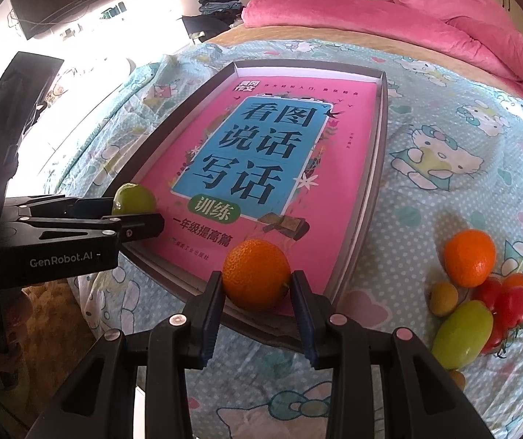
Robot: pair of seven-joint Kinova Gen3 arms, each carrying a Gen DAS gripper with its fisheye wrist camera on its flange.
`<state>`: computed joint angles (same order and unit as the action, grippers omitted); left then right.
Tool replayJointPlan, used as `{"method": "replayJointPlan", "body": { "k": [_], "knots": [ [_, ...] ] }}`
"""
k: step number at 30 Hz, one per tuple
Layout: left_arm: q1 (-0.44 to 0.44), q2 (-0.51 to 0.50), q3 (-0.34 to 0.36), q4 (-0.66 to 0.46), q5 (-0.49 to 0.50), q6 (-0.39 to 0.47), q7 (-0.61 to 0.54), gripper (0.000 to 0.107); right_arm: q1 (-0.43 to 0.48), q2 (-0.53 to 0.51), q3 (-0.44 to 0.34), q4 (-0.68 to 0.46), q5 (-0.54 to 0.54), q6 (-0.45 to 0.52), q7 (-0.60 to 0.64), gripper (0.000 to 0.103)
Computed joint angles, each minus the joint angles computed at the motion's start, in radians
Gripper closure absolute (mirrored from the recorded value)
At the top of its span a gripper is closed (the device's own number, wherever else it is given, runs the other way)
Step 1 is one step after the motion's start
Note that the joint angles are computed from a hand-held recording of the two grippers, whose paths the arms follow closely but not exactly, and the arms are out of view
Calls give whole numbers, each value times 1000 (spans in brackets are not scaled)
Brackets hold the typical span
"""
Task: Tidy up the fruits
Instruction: 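Carry the green fruit with the left gripper while the right gripper carries the orange to the tray, then lower and release the green fruit in the tray while the right gripper releases the orange there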
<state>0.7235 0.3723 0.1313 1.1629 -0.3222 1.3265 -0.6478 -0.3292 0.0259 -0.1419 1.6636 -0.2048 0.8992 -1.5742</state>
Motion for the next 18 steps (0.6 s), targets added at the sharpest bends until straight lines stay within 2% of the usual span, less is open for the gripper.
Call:
{"method": "replayJointPlan", "body": {
  "k": [18],
  "knots": [
    [-7, -17, 3, 4, 14, 5, 18, 51, 22, -32, 14, 14, -55, 8, 14, 66]
  ]
}}
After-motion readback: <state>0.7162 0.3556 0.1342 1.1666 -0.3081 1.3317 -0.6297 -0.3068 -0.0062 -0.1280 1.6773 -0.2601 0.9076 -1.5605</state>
